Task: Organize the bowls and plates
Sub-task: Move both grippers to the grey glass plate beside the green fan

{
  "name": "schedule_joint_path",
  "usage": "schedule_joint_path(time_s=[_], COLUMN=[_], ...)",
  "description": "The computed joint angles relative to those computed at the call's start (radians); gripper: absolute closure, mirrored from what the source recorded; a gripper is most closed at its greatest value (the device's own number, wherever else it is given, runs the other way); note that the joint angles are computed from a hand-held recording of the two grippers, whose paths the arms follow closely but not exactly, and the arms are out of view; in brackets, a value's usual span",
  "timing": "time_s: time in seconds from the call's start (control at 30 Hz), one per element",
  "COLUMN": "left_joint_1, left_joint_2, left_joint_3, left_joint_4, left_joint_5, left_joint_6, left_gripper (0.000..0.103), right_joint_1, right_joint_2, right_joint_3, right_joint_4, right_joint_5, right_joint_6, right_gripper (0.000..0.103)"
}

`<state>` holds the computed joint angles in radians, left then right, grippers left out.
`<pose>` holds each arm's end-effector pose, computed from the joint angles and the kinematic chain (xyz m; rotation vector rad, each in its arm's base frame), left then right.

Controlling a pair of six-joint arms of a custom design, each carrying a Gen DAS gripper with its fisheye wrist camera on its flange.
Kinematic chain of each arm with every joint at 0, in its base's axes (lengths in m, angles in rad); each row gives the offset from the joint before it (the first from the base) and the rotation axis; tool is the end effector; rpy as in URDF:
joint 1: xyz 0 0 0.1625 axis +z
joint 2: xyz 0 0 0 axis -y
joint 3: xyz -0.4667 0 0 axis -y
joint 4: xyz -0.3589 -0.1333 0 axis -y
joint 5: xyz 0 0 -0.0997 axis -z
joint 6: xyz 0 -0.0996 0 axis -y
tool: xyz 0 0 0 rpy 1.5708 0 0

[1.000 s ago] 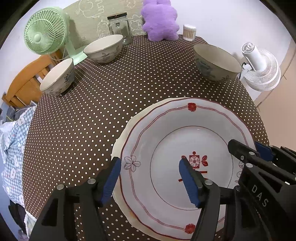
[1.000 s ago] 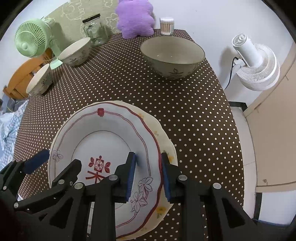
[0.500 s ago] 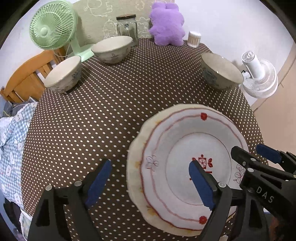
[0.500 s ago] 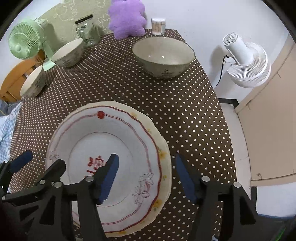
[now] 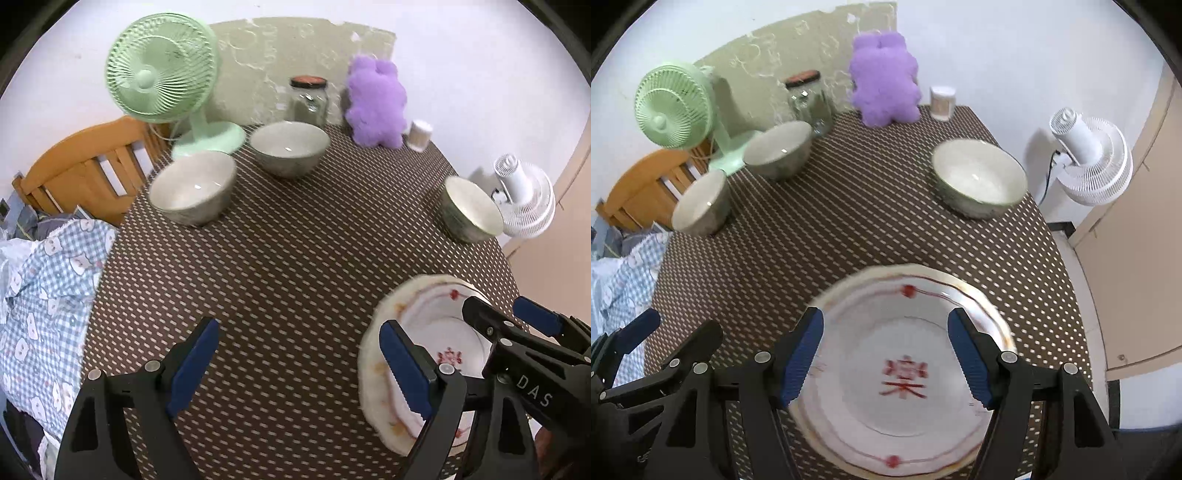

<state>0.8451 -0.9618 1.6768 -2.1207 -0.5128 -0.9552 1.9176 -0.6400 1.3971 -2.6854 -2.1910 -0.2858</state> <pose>-0.2523 -0.6160 0.2454 -0.1454 2.1859 -0.8321 0.3282 -0.6863 0.1537 0.6385 -2.4150 0.4747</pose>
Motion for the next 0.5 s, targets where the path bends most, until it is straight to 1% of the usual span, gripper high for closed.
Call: schedule_joint_path(time_s=[0.13,0.27,0.4,0.5], left_joint_1=[0.014,0.022,0.044,0.065], left_joint_2=[-0.051,-0.092,-0.130,-0.140], left_joint_3=[0.031,0.060,0.077,0.068], left_joint_4=[-0.029,-0.052,-0.111,-0.132], left_joint_5=[0.011,0.038,0.051,0.063], left_joint_6=[0.050,0.100,0.189,0.223], left_gripper=[0.013,0.014,0.014,0.015], right_joint_1=[0.035,0.067,0.094,0.111], right_joint_2=[0.031,0.068,0.108,0.145], right_joint_3=[-0.018,-0.045,-0.079,-0.124], right_joint_4=[-0.028,-0.044,-0.065,-0.046], right_joint_5=[-0.016,-0.029,-0.035,-0.030], right_joint_6=[0.008,0.011,0.027,0.044], right_gripper=[0.030,0.030,0.030,0.030])
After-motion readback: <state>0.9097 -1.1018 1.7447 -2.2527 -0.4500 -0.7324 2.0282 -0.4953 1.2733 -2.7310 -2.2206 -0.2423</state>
